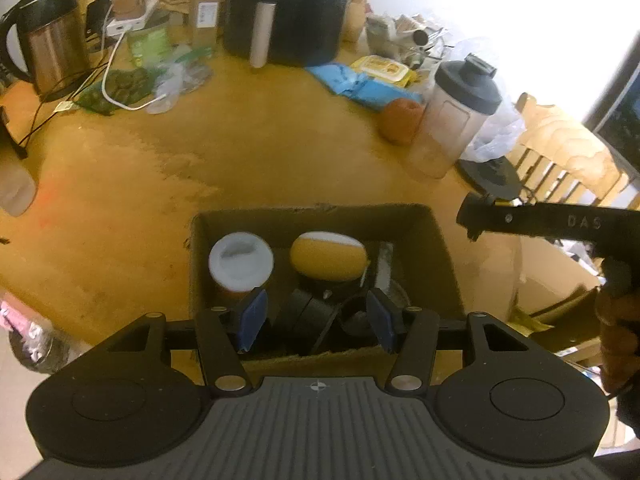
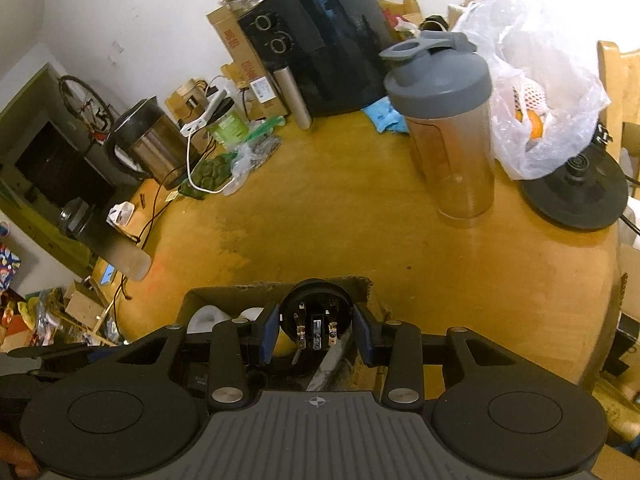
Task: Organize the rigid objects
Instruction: 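Release the tube into the box with the left tool while the right tool releases the plug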
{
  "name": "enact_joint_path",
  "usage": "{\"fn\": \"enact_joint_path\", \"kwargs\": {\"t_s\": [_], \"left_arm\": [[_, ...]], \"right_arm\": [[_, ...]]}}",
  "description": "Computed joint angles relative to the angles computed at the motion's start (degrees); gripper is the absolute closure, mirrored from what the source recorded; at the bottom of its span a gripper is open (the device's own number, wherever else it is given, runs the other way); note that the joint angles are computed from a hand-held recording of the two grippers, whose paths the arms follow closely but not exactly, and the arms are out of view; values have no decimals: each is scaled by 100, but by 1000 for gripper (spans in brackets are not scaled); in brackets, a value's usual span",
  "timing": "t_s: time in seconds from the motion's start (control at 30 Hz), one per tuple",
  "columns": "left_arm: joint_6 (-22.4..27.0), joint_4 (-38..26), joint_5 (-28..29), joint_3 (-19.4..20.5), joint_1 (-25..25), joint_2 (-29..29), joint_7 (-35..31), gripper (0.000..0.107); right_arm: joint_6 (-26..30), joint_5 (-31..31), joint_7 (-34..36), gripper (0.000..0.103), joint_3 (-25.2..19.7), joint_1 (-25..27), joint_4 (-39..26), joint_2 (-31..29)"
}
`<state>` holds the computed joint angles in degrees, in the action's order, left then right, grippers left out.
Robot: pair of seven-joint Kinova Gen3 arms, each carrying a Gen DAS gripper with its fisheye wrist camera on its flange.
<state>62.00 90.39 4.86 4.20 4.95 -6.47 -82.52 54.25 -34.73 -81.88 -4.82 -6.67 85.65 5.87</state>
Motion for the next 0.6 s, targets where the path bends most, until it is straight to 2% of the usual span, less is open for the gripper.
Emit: {"fn": "enact_joint_path", "kwargs": {"t_s": [0.17,0.4,0.47,0.5,0.53,0.6], "left_arm": [[196,-54,-536,208,58,-7,462,53],[387,-63,-803,236,97,-58,845,53],[442,-75,-869,250,105,-64,947,53],[472,-82,-903,257,108,-63,994,53],[508,-92,-951,275,113,-58,1061,53],[608,-128,-1081,323,126,-35,1261,52]], "right_arm": [[78,15,185,61,-50,-45,-176,69],[256,93,359,60,-143,-141,-483,247],[529,333,199,46,-158,-236,-716,408],[642,523,51,25,-158,-309,-820,465],[713,696,-83,13,-163,-381,-891,500],[710,866,-159,8,-192,-446,-876,470]]}}
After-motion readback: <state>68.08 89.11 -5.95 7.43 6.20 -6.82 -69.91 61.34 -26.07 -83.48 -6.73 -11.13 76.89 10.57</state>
